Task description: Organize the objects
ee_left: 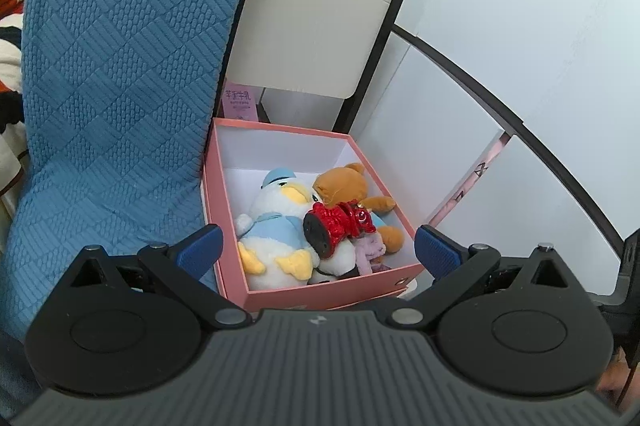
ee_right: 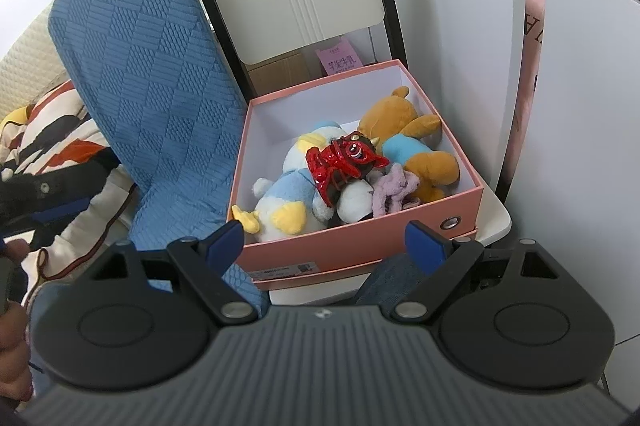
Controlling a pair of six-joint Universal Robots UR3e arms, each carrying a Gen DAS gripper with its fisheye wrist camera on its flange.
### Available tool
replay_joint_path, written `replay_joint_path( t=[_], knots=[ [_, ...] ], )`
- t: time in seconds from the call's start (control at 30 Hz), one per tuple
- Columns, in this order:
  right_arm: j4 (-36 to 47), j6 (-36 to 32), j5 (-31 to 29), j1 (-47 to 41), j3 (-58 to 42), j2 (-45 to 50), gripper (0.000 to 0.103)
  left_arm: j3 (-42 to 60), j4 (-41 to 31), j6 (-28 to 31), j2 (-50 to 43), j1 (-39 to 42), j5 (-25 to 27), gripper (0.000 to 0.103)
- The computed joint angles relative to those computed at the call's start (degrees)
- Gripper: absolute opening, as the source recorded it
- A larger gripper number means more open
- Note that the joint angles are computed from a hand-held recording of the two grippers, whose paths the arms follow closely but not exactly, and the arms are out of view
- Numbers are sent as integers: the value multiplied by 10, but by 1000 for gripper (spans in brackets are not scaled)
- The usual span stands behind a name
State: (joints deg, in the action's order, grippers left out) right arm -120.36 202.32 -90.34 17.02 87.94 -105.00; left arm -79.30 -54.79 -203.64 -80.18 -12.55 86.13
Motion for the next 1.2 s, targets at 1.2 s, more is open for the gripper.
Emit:
replay_joint_path(
  t=[1.2],
  knots=[
    [9,2,17,-16,8,-6,89,13,-6,2,-14,-3,-13,103]
  ],
)
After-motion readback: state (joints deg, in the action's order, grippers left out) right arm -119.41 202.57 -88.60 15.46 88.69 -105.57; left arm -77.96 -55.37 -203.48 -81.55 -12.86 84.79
